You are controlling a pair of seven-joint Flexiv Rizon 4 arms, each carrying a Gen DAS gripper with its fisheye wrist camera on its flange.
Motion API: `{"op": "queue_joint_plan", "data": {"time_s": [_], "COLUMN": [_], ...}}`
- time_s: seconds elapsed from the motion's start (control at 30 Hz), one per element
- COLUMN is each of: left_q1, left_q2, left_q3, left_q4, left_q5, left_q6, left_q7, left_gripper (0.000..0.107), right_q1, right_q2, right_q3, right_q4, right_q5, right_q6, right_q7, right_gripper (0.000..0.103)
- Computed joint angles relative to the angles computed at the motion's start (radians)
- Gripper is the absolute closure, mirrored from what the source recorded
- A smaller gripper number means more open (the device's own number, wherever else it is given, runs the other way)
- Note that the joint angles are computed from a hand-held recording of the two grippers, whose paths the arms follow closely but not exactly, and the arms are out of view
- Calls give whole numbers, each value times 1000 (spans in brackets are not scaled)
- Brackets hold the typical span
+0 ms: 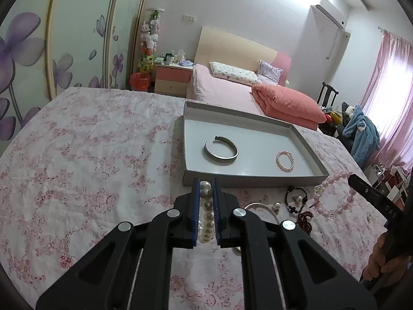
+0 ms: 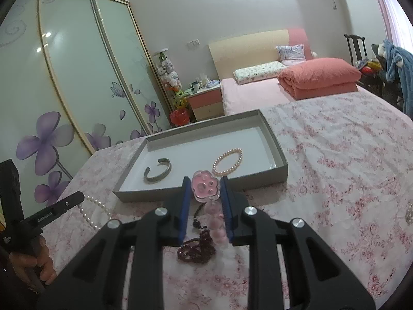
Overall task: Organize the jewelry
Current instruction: 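Carry the pink crystal bracelet with the right tool while the left tool carries the white pearls toward the tray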
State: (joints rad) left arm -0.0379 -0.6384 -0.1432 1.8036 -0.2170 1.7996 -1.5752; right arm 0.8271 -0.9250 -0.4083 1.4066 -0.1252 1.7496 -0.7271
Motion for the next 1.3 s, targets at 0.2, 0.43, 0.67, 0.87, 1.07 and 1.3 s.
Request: {"op": "queue_joint_plan", "data": {"time_s": [0.2,0.43,0.67,0.87,1.07,1.3], "left_q1": [-33,-75,-116,-160,-223,-307], "left_q2": [6,13,13,7,-14,-69], "left_q3": [30,69,106,143,196,275], "left_q4": [-3,-5,-11,-22,-58,-139], "left_q5": [-3,-5,-21,-47,-94,-185], "left_q6": [26,61,90,117,137,142], "left_q7": [-6,3,23,49,101,190], "left_gripper": [96,96,96,96,96,96], "right_q1": [56,156,247,304,328,320], "right_q2": [-8,-36,-85,-131,-179,-243], "right_q3": [-76,-217,-358,-456,-536,-618], "right_q4": [10,25,31,24,-12,-81], "right_q5": [31,102,182,241,275,281], "right_q6": [23,46,66,69,62,38], "right_q7": [0,-13,-43,-57,-42,20], "right_gripper": [80,80,80,80,80,80]}}
